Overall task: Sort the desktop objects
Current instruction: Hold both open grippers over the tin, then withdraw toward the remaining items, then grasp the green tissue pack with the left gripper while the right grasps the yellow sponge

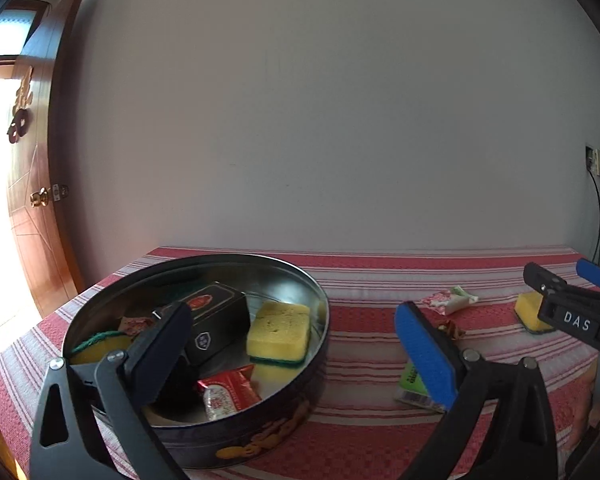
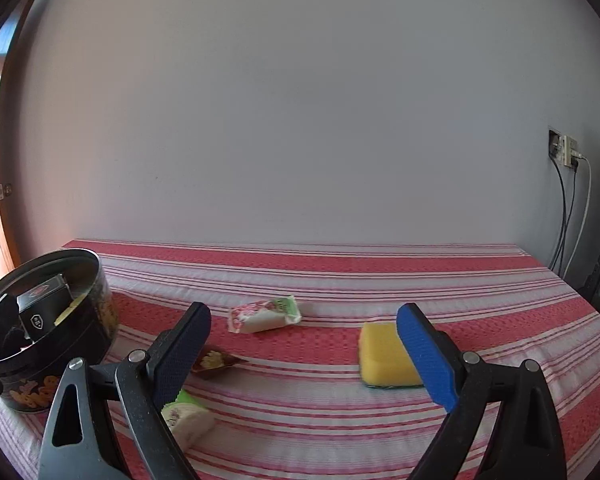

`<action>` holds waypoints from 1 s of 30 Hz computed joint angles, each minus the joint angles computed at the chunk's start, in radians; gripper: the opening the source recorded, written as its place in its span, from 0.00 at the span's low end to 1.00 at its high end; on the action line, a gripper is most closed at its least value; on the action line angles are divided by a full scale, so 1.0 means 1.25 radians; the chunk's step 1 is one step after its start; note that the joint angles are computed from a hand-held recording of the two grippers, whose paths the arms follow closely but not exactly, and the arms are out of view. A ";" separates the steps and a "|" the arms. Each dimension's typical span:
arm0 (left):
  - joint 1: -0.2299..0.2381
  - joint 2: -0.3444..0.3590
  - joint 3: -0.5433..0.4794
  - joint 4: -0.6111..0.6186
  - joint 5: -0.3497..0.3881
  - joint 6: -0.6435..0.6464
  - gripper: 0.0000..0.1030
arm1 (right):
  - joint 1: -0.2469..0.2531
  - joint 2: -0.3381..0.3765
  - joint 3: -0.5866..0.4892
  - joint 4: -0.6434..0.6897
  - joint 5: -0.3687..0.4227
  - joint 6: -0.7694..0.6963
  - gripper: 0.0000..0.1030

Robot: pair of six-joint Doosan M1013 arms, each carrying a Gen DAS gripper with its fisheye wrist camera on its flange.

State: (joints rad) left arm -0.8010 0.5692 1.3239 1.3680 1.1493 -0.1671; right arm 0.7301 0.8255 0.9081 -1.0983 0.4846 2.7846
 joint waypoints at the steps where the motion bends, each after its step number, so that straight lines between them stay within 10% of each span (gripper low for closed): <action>1: -0.001 0.004 -0.009 -0.009 -0.019 0.027 0.99 | -0.005 0.003 -0.002 -0.007 0.005 0.014 0.93; 8: 0.015 0.041 -0.098 -0.194 -0.136 0.293 0.99 | -0.034 -0.019 0.035 0.002 0.001 0.090 0.93; 19: 0.050 0.115 -0.242 -0.471 -0.120 0.575 0.99 | -0.043 -0.027 0.048 0.000 -0.013 0.144 0.93; 30: 0.086 0.119 -0.248 -0.677 -0.164 0.651 0.71 | -0.054 -0.038 0.063 -0.012 -0.017 0.217 0.93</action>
